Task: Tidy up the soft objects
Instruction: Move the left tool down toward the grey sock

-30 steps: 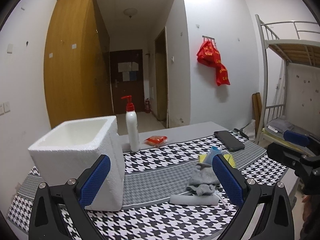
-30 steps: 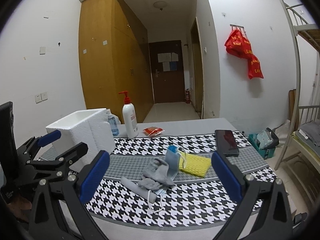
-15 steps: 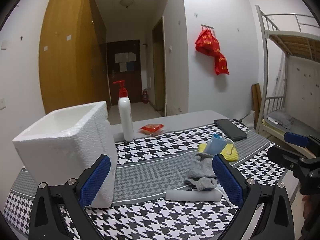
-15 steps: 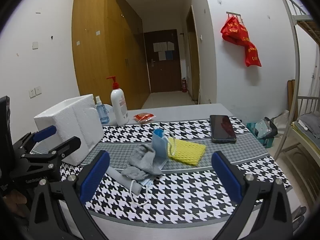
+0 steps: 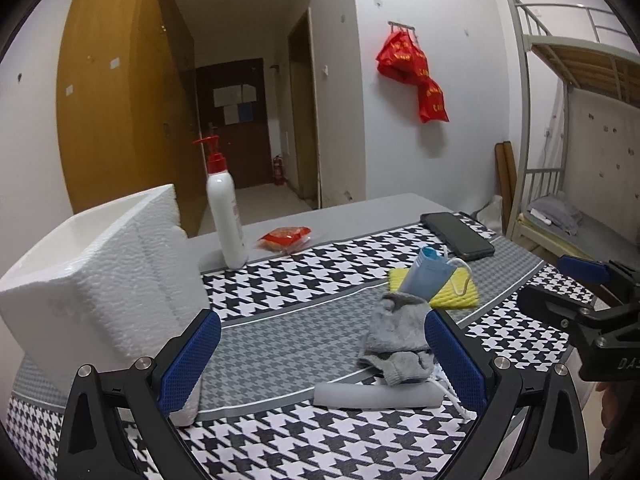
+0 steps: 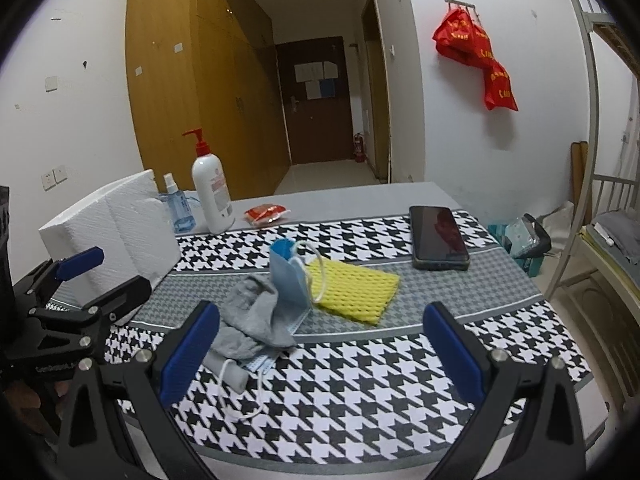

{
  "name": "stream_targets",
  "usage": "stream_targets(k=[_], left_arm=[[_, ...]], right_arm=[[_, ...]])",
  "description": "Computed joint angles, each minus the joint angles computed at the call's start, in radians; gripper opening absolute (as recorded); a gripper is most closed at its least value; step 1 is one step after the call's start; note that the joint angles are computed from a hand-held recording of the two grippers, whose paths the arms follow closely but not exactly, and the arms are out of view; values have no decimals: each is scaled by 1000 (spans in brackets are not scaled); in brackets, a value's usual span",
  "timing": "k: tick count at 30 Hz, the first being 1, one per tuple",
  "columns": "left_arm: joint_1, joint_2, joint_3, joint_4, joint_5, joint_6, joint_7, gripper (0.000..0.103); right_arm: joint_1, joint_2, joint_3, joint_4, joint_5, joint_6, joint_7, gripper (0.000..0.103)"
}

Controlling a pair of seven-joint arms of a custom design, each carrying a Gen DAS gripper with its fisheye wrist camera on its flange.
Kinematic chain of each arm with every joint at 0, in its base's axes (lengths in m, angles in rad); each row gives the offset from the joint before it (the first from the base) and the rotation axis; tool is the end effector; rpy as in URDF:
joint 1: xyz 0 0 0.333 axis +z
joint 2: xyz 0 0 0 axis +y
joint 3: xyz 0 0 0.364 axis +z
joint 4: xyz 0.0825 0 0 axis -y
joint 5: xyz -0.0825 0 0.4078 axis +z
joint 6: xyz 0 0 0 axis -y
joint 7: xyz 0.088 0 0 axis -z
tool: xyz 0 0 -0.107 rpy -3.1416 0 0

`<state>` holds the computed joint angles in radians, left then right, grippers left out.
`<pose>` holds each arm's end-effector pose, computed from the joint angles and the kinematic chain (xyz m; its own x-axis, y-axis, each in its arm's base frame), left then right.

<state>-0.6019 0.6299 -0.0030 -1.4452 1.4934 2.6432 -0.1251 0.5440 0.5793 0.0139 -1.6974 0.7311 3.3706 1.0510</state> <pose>0.6420 -0.4748 0.3898 -0.0703 -0.9957 -0.0597 -0.4536 0.0853 -0.8871 0.6757 0.3325 0.3978 0.3170 -0.9430 -0.1012 -0.5083 -0.0788 -0.8576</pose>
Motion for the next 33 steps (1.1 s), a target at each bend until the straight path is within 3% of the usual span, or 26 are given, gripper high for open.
stream_targets(k=[10,15,24,27,29,33], left_arm=[[21,108,-5,146,-174,66,233,102],[7,163,9,223,-289,53,392,102],[44,268,-63,364,-575,38,759,102],[32,309,-54,427,-640,6,830,102],[33,330,-54,456,-689,-3,871,96],[59,363,-95,494,-807,-7,988,74]], right_arm=[[67,44,-130,51,-14,-82,72,103],[102,64,-196,76,-55,-111,136,103],[117,70,-237,78,-119,-125,211,103],[115,70,-241,76,-133,-131,231,103],[102,71,-226,77,-144,-135,235,103],[87,75,-210,82,-159,-143,247,103]])
